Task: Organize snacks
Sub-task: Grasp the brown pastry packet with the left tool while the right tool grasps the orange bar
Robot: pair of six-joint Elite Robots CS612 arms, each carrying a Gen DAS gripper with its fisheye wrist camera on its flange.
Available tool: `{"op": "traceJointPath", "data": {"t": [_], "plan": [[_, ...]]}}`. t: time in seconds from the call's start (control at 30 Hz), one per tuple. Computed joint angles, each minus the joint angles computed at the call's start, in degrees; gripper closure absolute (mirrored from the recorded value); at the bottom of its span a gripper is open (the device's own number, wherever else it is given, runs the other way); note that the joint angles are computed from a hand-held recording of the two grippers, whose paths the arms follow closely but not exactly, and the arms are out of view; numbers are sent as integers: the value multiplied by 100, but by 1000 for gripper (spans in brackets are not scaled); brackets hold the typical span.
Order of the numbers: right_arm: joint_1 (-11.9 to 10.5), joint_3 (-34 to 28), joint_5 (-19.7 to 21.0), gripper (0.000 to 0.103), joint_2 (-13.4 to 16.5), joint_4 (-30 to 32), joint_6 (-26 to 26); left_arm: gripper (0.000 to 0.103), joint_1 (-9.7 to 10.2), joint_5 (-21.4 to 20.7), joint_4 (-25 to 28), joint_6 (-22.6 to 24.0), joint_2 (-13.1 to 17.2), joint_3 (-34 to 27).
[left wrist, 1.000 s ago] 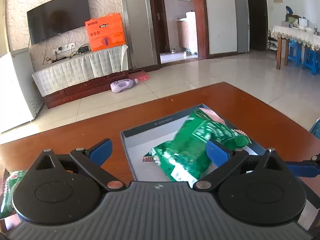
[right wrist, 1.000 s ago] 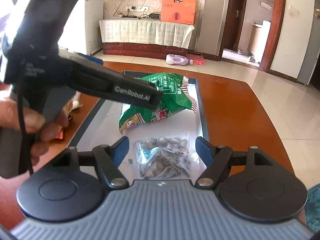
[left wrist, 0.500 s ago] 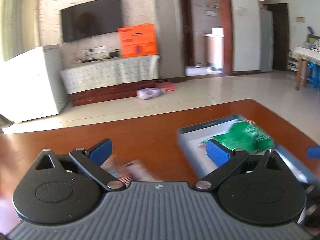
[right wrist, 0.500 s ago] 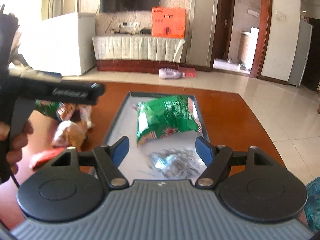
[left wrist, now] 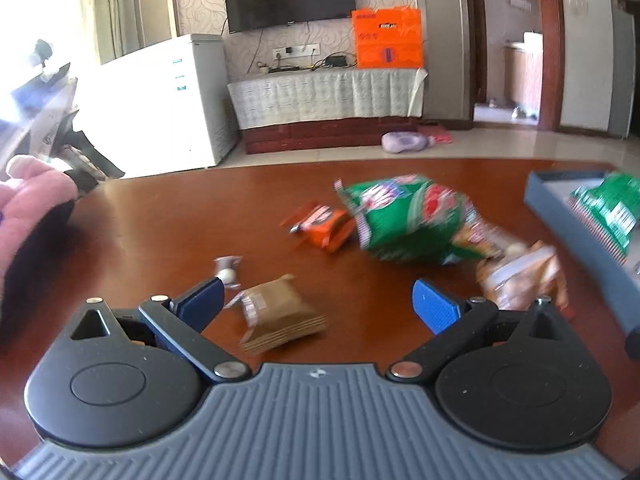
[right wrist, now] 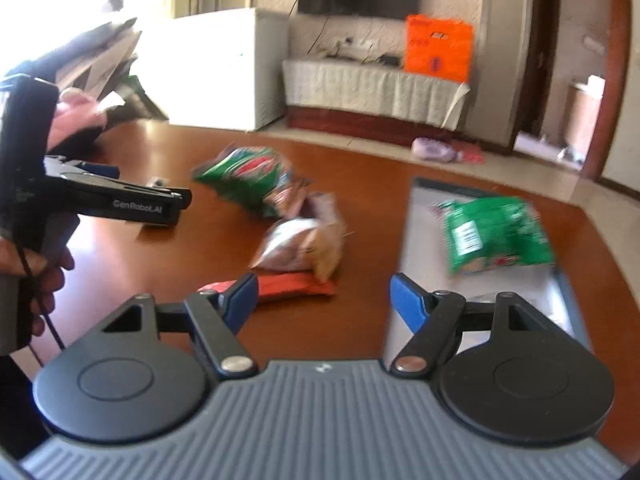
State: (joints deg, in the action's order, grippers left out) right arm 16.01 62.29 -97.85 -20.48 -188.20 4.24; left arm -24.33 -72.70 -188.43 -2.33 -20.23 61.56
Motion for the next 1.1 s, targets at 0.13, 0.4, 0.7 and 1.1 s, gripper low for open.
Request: {"op": "traceJointPath", "data": {"t": [0.13, 0.4, 0.7, 1.1], "plan": [[43, -397, 129, 29, 148, 580, 496, 1, 44, 82, 101, 95, 85, -97], [176, -1305, -466, 28, 596, 1391, 2026, 1, 176, -91, 658, -317, 376, -807], [170, -1419, -566, 44, 633, 1997, 1158, 5, 318, -785, 1182, -306, 593, -1268], [56, -655, -71, 70, 257, 1590, 203, 42, 382, -1714, 1326, 251, 577, -1181]]}}
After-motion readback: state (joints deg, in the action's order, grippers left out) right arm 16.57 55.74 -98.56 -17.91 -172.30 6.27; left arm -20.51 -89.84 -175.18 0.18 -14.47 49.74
